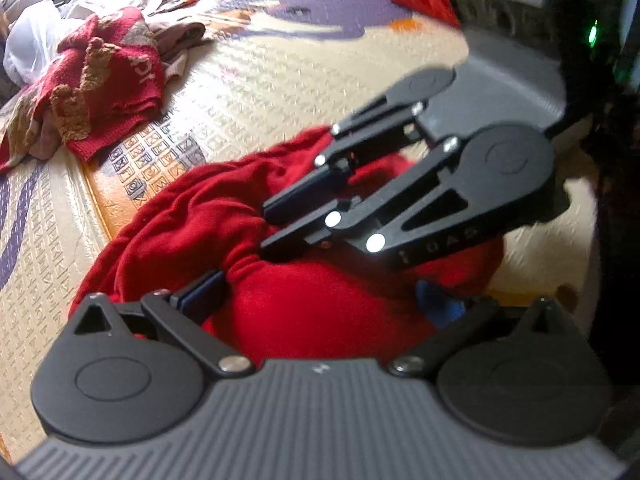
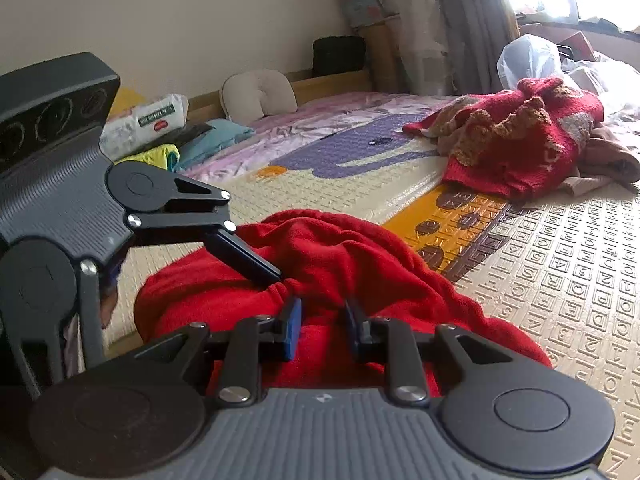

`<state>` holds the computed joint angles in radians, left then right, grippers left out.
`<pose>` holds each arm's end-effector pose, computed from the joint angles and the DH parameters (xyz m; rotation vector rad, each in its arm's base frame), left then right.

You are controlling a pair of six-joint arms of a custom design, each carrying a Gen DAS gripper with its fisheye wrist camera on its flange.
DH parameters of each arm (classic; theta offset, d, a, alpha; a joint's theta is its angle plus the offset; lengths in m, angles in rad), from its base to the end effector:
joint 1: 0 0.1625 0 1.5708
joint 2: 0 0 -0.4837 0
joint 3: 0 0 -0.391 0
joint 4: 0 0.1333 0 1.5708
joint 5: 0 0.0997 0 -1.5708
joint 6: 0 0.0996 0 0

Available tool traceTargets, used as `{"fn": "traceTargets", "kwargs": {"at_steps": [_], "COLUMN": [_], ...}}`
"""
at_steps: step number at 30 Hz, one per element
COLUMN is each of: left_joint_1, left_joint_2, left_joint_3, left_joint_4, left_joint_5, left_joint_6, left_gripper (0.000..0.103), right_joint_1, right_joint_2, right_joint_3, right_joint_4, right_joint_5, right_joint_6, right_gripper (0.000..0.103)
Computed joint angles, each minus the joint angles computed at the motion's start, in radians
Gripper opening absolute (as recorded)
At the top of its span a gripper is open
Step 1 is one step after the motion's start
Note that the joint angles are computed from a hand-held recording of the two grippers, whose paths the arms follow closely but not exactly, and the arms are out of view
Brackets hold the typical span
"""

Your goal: Fold clothes

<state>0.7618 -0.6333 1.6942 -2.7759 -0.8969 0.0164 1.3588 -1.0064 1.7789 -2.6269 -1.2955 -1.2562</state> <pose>-0.3648 -0.6181 0.0448 0.9548 2.3400 -0.5100 0.0176 -0.6802 0.2342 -1.5820 2.6280 -0.6097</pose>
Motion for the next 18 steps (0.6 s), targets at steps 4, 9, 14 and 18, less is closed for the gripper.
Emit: {"fn": "traceTargets", "kwargs": {"at_steps": [4,9,14,18], "left_joint_1": [-0.018,-0.020,-0.005,-0.002], "left_joint_2": [-0.031,-0.035,-0.010,-0.002], "left_joint_3": [0.030,0.035,0.011,0.002], "left_joint_4": [-0.037,-0.015,0.031,0.054], "left_joint_5": [0.018,0.053,0.063,0.065], "left_joint_6": [-0.025,-0.071,-0.082,-0.089], "left_gripper": [0.103,0.103,0.103,0.103], "right_joint_1": [-0.006,-0.028,-0.010,0.003], "right_joint_2": [-0.014,-0.034,-0.019,0.005], "right_joint_3": [-0.008,-0.041,-0.037,-0.042], "right_joint_4": [0.028,0.115,0.047,0.022], "right_joint_5": [0.037,0.152,0.053,-0.026], "right_joint_6": [0.018,0.078,0.120,0.153], "right_gripper": [0.027,0.029,0.029,0.029]}}
